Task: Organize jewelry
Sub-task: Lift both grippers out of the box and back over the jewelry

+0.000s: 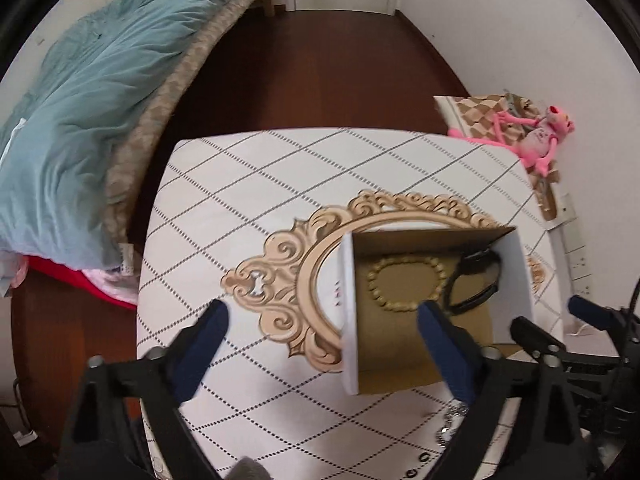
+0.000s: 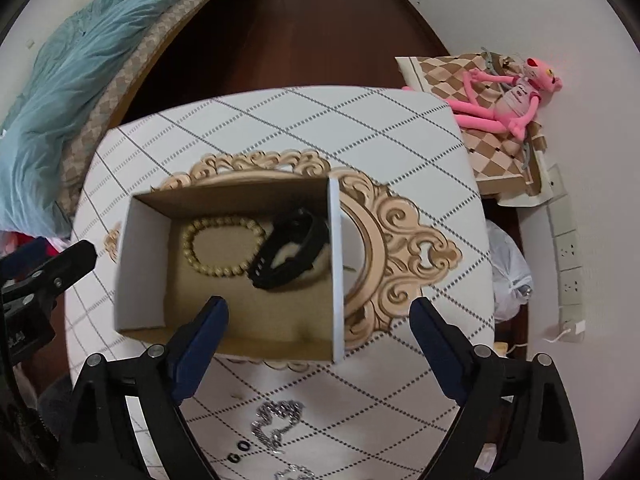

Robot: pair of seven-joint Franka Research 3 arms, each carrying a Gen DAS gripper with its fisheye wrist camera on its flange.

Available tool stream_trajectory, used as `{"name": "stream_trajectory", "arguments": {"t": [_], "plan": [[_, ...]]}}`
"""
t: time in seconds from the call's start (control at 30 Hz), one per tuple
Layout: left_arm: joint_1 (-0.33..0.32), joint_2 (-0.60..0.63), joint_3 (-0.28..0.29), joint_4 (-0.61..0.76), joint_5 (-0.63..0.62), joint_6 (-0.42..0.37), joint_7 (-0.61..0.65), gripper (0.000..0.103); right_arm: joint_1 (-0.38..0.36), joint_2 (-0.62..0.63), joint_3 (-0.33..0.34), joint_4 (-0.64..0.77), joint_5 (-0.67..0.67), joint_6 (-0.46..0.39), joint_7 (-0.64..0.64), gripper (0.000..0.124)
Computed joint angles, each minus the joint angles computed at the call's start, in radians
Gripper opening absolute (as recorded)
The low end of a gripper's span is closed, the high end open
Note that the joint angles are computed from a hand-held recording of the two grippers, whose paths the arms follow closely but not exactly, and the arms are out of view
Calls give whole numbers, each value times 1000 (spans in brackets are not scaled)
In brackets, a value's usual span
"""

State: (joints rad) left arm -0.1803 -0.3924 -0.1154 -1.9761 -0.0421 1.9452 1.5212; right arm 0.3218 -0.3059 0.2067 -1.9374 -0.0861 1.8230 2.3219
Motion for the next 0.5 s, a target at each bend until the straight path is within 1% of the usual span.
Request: {"name": "stream_trajectory", "arguments": {"t": [0.07, 0.2, 0.37, 0.5], "plan": [[4, -19, -6, -28, 18, 3, -13, 101, 4, -12, 7, -17, -3, -3, 10, 99], [4, -52, -12, -69, 41, 9, -38, 101, 8, -28, 17, -38, -10, 0, 24, 99], [-6, -86, -11, -87, 46, 8, -56, 101, 15, -45, 32, -42, -20, -3, 41, 99], [-14, -117, -9, -89, 52, -11, -60, 101, 21, -59, 46, -32, -30, -23, 50, 99]]}}
